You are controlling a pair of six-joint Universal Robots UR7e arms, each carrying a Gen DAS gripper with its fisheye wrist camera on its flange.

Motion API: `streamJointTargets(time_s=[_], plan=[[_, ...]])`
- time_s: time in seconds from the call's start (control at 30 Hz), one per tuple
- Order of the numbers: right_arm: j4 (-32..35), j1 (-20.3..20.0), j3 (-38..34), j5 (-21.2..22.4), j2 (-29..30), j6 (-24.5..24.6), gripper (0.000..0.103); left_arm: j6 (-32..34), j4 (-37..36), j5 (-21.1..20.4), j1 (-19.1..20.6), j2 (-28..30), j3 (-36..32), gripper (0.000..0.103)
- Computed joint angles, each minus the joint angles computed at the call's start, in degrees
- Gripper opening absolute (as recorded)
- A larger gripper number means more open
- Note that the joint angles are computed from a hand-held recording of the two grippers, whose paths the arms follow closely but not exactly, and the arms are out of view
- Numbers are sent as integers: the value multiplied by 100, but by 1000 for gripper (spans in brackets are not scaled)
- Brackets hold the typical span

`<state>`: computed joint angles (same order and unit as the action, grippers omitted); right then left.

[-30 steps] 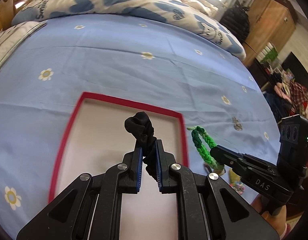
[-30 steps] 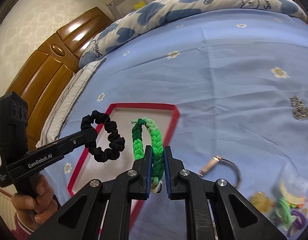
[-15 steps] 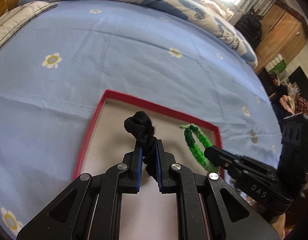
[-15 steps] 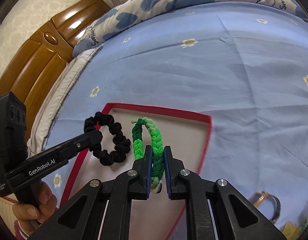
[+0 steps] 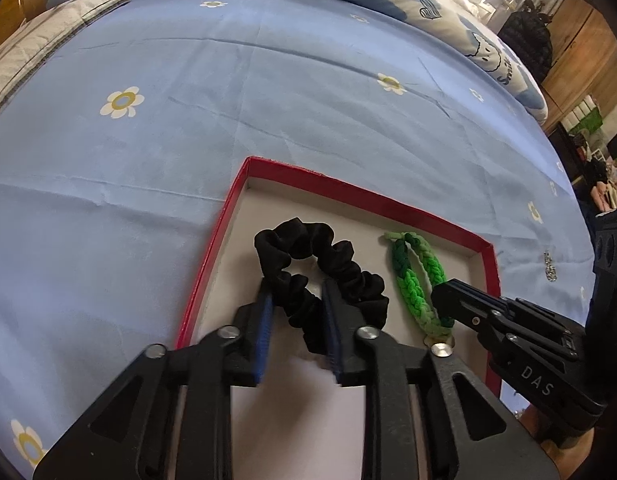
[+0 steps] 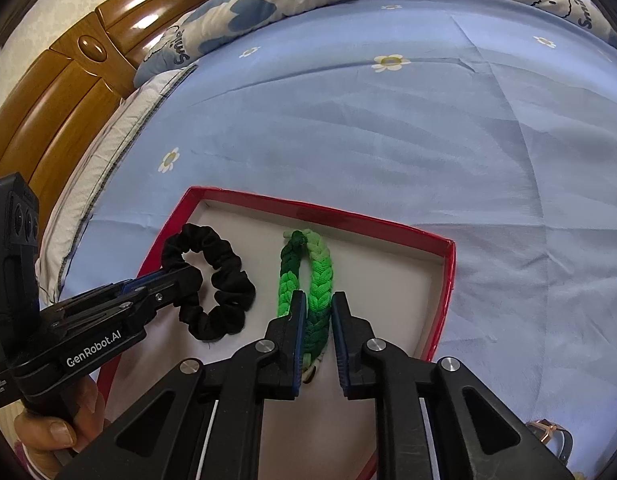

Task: Organize jewelry
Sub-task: 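Carry both ties into the red box and open both tools to release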

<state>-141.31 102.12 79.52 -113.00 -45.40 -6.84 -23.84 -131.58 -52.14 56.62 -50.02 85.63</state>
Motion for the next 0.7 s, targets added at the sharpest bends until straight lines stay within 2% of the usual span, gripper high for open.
streamJointTargets(time_s=[0.1,0.13,0.17,0.2,0.23,0.27,0.3,0.6,0.7], plan=[[39,3,-31,32,12,21,17,-14,51,161,-45,-12,23,44],[56,-1,-31,56,2,17,17,-29,44,202,-60,-30,43,47],[70,-4,-33,87,-8,13,20,-32,25,217,-74,-57,70,47],[56,2,-34,87,-17,17,29,-31,10,227,-78,-83,95,47],[30,-1,-8,123,-47,10,34,-55,-3,235,-93,-124,132,47],[-16,-3,39,167,-93,-6,35,-88,-17,237,-110,-172,174,47],[-30,-6,68,210,-129,-28,35,54,-194,201,-110,-210,243,47],[-376,34,652,463,-749,-65,35,-152,-299,230,-424,-589,604,47],[-531,19,938,502,-1045,-45,35,-165,-359,130,-571,-683,749,51]])
